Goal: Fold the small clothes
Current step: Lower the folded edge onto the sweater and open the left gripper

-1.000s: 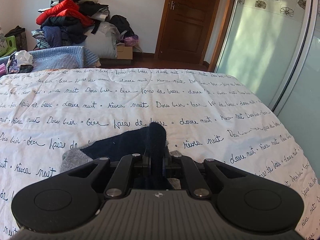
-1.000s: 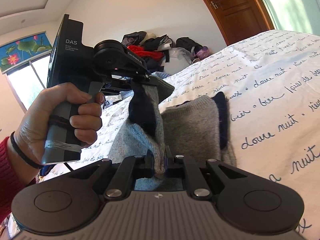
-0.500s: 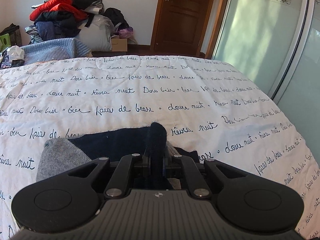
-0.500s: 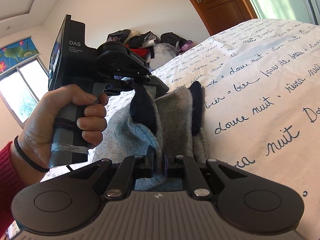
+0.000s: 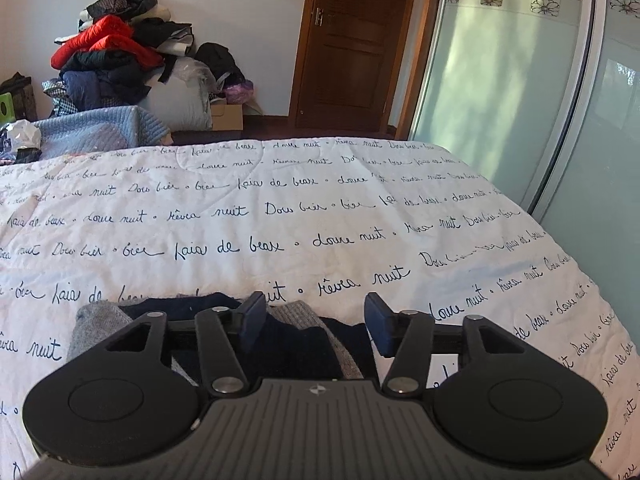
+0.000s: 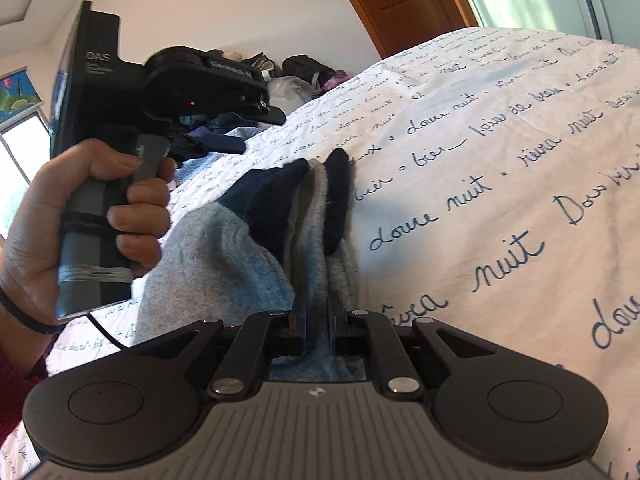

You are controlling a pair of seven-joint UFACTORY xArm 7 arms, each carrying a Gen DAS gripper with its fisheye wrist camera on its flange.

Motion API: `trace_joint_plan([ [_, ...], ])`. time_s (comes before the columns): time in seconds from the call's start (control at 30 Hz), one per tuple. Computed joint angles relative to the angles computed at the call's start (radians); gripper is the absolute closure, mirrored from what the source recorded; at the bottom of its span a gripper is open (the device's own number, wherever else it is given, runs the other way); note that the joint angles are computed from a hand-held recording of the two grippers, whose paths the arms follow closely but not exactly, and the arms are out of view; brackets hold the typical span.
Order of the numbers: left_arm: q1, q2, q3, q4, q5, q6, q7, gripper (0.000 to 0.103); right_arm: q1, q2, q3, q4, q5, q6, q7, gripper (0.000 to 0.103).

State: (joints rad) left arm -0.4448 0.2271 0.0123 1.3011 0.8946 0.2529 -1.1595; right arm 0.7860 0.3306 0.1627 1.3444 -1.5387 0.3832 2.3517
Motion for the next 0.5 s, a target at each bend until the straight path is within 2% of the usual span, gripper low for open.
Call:
trace_joint_plan([
  [0.13,0.01,-0.052,0.002,-0.047,0.03,0.014,-0.036,0.034,0.002,-0.007,0.002,-0.011,0.043,0.02,-0.044,0.093],
  [0.33,0.088,-0.173,-0.037,-0.181,0.06,0.018,-0.09,0.029,0.014,0.001,-0.003,-0.001,0.12,0.044,-0.144,0.093],
  [0.5,0.156,-0.303,-0.089,-0.325,0.075,0.056,-0.082,0.026,0.033,0.006,-0.01,0.008,0.168,0.07,-0.201,0.092],
])
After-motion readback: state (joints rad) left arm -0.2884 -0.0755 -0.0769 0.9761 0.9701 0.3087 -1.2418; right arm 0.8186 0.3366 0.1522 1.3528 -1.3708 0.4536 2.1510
